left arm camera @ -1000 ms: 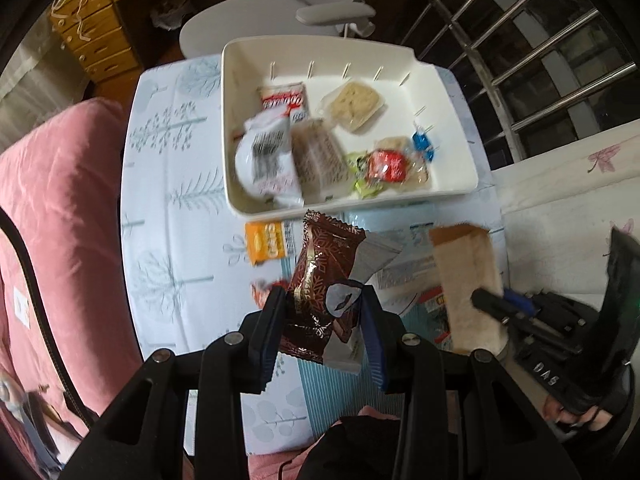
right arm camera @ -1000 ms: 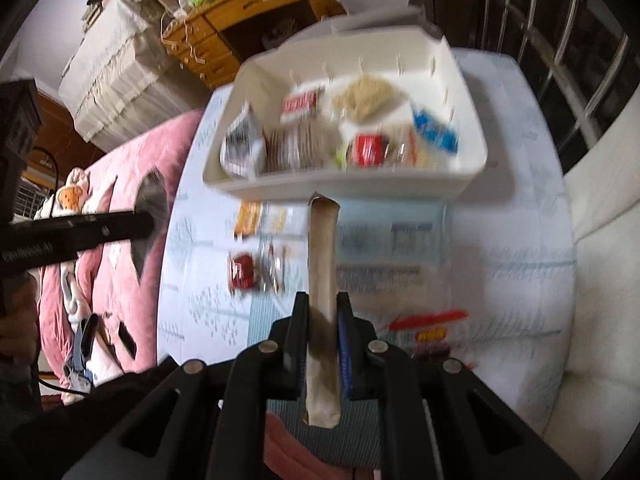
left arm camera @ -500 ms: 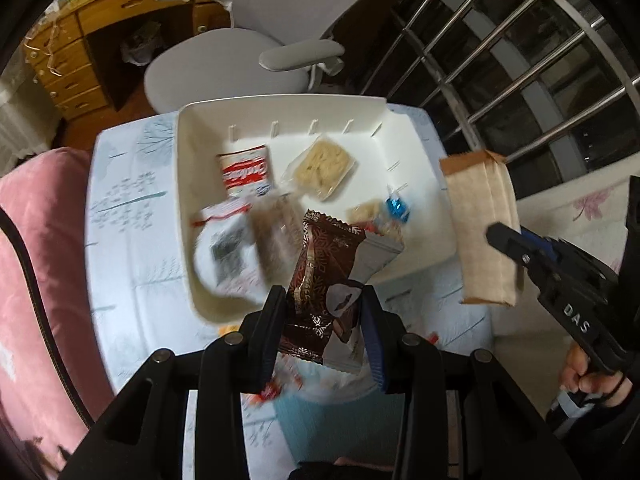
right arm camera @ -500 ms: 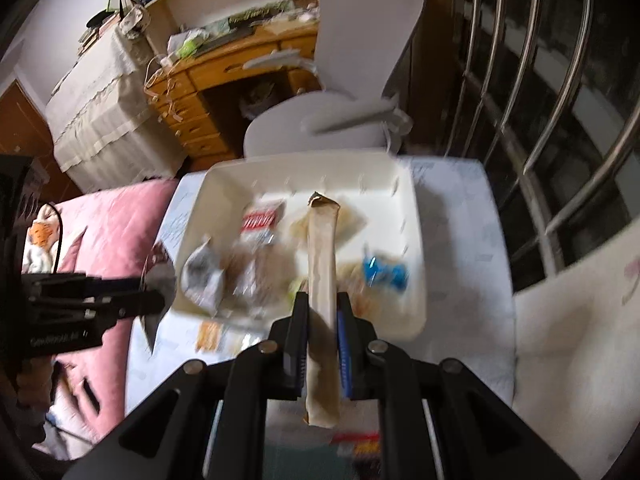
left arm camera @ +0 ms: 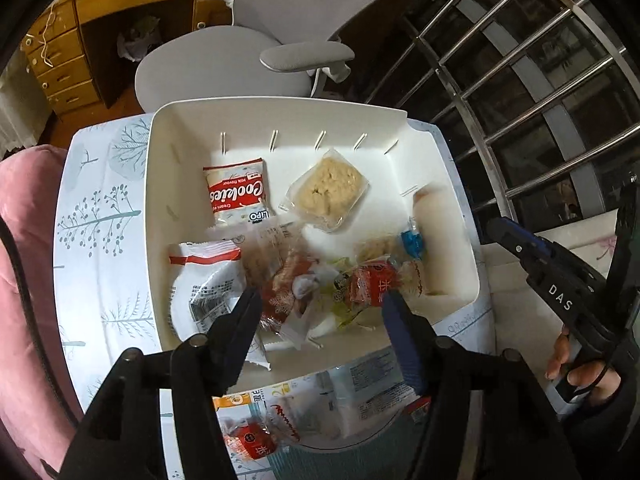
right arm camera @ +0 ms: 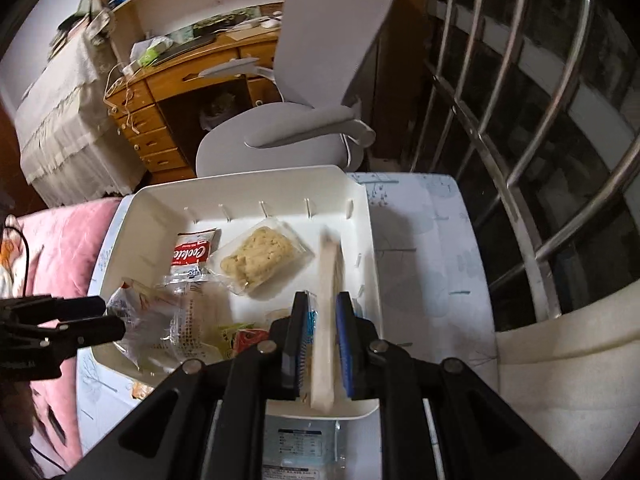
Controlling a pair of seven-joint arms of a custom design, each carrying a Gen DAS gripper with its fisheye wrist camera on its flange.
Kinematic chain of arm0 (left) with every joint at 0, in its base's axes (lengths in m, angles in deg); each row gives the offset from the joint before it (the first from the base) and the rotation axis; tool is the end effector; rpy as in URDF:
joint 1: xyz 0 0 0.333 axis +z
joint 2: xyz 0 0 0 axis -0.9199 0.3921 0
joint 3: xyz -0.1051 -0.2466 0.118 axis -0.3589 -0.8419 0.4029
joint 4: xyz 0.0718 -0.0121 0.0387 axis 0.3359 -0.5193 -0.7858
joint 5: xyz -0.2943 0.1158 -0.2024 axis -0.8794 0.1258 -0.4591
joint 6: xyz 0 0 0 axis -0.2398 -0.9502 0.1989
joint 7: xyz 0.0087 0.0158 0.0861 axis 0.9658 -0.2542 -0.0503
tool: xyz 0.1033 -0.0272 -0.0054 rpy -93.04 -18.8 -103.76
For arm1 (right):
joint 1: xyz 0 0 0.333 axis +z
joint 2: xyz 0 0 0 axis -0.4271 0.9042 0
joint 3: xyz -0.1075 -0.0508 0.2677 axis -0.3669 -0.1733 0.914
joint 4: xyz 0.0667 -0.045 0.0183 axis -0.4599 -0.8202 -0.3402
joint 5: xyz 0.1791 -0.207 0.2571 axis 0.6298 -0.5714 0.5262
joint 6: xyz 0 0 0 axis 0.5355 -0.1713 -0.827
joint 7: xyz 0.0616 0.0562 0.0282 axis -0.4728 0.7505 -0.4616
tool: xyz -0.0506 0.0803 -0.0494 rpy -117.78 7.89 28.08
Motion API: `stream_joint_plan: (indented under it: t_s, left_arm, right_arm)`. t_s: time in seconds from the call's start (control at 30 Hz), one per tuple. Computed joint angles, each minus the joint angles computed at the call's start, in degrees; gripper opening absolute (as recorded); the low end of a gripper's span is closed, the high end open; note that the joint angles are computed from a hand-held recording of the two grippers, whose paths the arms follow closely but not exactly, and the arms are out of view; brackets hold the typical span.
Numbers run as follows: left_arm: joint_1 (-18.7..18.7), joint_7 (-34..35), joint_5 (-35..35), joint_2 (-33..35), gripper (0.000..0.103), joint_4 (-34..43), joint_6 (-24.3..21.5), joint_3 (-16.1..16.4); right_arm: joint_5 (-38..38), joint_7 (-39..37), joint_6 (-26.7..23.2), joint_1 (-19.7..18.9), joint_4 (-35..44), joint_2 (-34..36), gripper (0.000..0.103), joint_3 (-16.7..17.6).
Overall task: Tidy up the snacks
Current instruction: 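Carry both snacks over the white tray and open both tools to release them, then move both open tools back toward the remaining snacks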
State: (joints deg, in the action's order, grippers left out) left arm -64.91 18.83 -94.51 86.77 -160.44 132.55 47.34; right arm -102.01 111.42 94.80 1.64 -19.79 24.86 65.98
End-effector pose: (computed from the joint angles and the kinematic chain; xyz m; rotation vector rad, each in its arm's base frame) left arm 0.6419 -0.1151 0.5651 1.7177 -2.3588 0.6074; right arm 0.4793 0.3127 0.6375 -1.7506 2.1547 -0.5481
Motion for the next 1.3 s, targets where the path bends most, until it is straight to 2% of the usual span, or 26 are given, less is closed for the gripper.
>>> stream_joint_plan:
  t_s: [0.07, 0.33, 0.5, 0.87, 1.03, 1.1, 1.3]
  left_arm:
    - [-0.2, -0.5, 0.7, 0.5, 0.067, 0.8, -0.7, 0.1]
    - [-0.2, -0.8, 1.0, -2.0, 0.071, -1.5, -0.7, 0.2]
    - [-0.3, 0.3, -0.1, -8.0, 0.074, -7.8, 1.4, 0.8]
    - [-1.8, 3.0, -3.9, -22.3, 0.074, -22.0, 2.6, 4.4]
    - [-2.7, 3.0, -3.2, -27.9, 0.074, -27.5, 2.0, 6.5]
    - [-3.1, 2.9, -2.6, -30.1, 0.075, -29.8, 1.8, 7.1]
    - [-4.0, 3.2, -0.3, -34.2, 0.075, -34.7, 1.3, 8.6]
  right_arm:
    - [0.7, 1.1, 0.7, -0.4, -1.6, -1.1, 0.019, -0.2]
    - [2.6, 3.1, -0.3, -1.6, -5.4, -5.1, 0.026, 0.8]
    - [3.8, 3.4, -0.8, -2.0, -8.0, -8.3, 0.042, 2.2]
    - [8.1, 6.7, -2.2, -2.2, -15.4, -17.7, 0.051, 6.8]
    - [9.8, 8.4, -3.5, -2.1, -17.9, -21.2, 0.053, 8.9]
    - [10.1, 9.0, -4.7, -2.1, -18.3, -22.0, 0.057, 9.8]
    - [13.5, 12.1, -6.7, -1.5, -21.7, -25.2, 0.061, 11.4]
